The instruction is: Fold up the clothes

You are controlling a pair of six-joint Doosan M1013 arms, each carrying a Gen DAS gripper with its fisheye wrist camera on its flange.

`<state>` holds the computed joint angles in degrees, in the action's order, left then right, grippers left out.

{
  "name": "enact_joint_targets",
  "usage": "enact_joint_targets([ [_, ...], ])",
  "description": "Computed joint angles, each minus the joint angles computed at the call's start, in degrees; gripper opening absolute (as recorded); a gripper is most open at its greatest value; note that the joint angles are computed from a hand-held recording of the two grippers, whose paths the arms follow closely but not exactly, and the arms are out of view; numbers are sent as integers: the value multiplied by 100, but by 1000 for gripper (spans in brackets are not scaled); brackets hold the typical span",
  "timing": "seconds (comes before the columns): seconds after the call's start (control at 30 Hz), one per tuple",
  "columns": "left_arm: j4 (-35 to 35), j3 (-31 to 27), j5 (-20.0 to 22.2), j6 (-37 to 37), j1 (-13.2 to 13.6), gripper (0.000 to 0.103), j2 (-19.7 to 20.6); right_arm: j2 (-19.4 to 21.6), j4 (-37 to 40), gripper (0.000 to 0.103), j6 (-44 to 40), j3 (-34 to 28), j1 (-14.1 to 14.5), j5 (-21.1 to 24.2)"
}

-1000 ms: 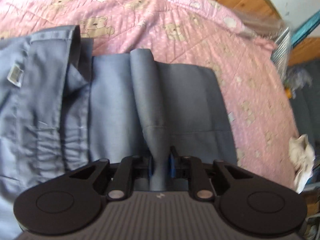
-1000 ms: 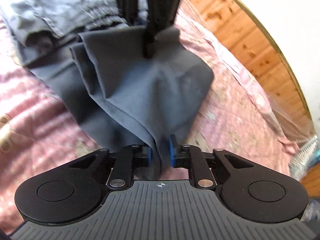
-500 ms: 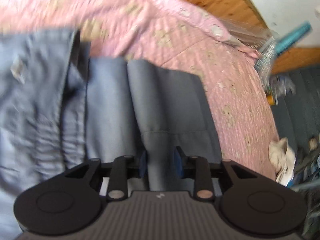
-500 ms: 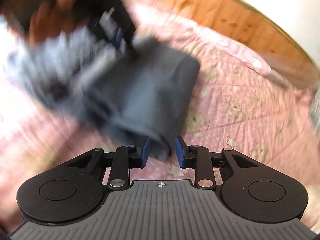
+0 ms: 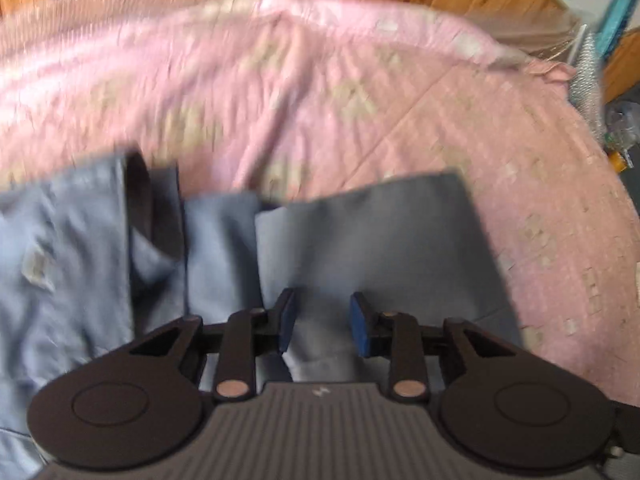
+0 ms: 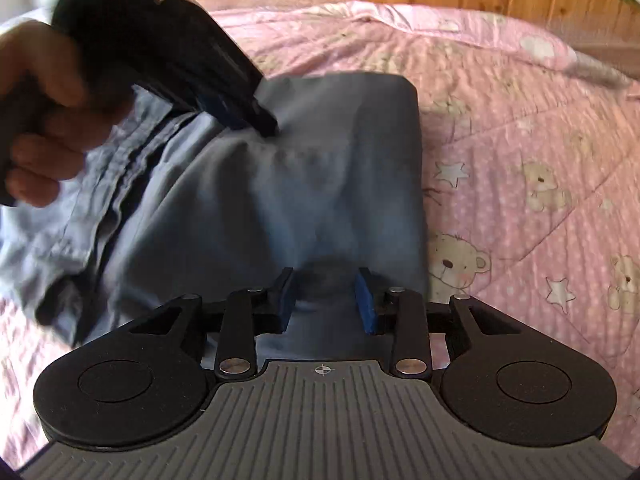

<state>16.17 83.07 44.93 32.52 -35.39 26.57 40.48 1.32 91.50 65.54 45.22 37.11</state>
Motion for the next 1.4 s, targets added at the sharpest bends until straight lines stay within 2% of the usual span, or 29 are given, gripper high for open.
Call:
enact_joint_targets([
  [0.03,2,-20,117,-22,-19,30,-30,-37,-22,37,18,1,2,98],
  [0.1,148,266,-228,-378,-100,29,-327,-276,79,37,-140,301,-15,-374],
  [0.13,235,417,-425,-576,-143,30,-484,-351,168,37,-239,399,-26,-468],
  [0.23,-683,777,-990,-147,-195,31,-755,-393,391,38,-540,534,-54,-301],
  [0.27,-756,797,-897,-86,-245,30,-736,-322,344,39,-572,497,-63,-79],
  [0.33,-748,779,-569,-47,-364,30,-638,-389,577,43,-1011,740,-87,-371],
  [0.37,-658,799,-551,-181,-398,30,-613,-386,612,43,-1104,706,-94,-283],
  [0.43,-433,854,-587,-534,-452,30,-576,-349,742,42,-1062,459,-133,31],
  [0.53,-201,907,-657,-975,-501,29,-672,-156,701,42,-1093,-40,-205,-153],
  [0.6,15,990,-745,-1300,-556,29,-763,180,679,42,-1019,-649,-264,7],
  [0.67,132,1069,-782,-1571,-594,29,-825,614,592,42,-903,-1395,-303,367],
  [0.73,-57,1087,-733,-1605,-611,30,-794,1096,587,43,-877,-2177,-335,1058],
  [0.77,-237,1048,-646,-1511,-614,30,-743,1268,651,48,-944,-2415,-355,1301],
  [0.83,-215,1022,-608,-1523,-645,34,-692,1318,795,52,-1271,-2462,-395,1270],
  [0.9,-39,1068,-675,-1697,-668,32,-759,1082,837,48,-1270,-2139,-403,1032],
  [1.0,265,1217,-901,-2044,-715,33,-886,662,1177,49,-1524,-1433,-417,508],
  [1.03,134,1252,-948,-1933,-706,34,-876,545,1247,51,-1586,-1201,-405,426],
  [1.1,-268,1300,-1000,-1562,-670,33,-820,513,1057,61,-1538,-987,-354,614],
  [1.13,-345,1338,-1072,-1504,-653,33,-834,464,870,76,-1437,-801,-323,457],
  [1.17,-532,1350,-1078,-1435,-612,32,-862,458,934,78,-1336,-746,-341,422],
  [1.2,-419,1386,-1082,-1561,-612,32,-939,458,920,76,-1080,-797,-353,559],
  [1.23,-197,1431,-1088,-1760,-628,32,-1028,421,798,70,-798,-797,-347,582],
  [1.33,726,1684,-1138,-2721,-653,41,-1283,88,737,70,-359,-328,-338,-42],
  [1.4,503,1775,-1087,-2621,-541,41,-1280,15,766,70,-164,-182,-334,-77],
])
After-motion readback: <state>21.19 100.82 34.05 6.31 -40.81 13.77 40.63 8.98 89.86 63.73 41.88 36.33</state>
